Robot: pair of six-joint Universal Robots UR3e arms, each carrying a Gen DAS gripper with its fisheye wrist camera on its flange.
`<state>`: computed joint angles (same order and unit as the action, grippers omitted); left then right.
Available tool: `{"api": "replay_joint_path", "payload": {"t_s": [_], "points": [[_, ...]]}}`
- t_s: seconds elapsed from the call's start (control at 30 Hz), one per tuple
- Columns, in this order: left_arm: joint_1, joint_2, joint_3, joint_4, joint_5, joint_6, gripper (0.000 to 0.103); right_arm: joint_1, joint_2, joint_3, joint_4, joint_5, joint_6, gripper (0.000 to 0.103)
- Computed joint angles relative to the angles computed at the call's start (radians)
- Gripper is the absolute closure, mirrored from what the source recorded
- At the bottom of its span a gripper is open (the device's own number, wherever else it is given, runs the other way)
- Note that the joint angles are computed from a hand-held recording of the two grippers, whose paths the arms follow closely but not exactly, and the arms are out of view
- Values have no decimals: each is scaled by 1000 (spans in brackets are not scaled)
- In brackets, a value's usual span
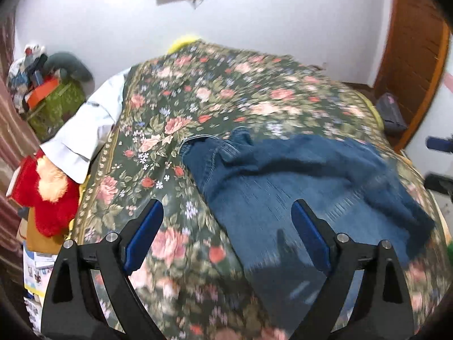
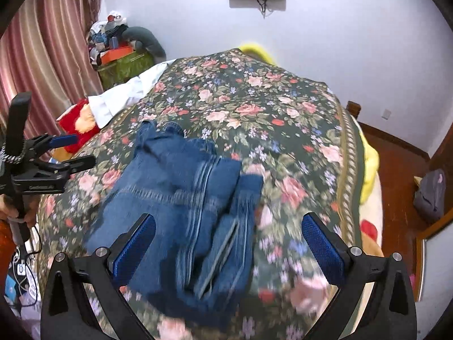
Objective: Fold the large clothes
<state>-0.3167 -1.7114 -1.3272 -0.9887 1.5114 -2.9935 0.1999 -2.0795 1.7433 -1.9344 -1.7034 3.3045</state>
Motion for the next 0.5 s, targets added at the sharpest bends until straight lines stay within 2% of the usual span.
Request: {"api": "replay_joint_path", "payload": {"t_s": [0.2,0.3,0.37,0.4,0.43,0.5], "points": [[-48,-349,344,-86,73,-81,11,-196,98,70,-60,192,-75,0],[-46,-467,471,-117,60,-127,10,-294,80,148,-101,268,-99,0],[-30,-508,501,-120,24,-160,8,-349,65,203,-130,290,-108,0],[-20,-520,499,-109,8,-178,3,-369,61,229,-145,291,-111,0],[-11,-522,473,-77,1,-195,0,-406,48,261,-147,329,-131,0],[7,-527,455,-72,-42,-197,0,-469,20,310,-134,398,-134,0]]}}
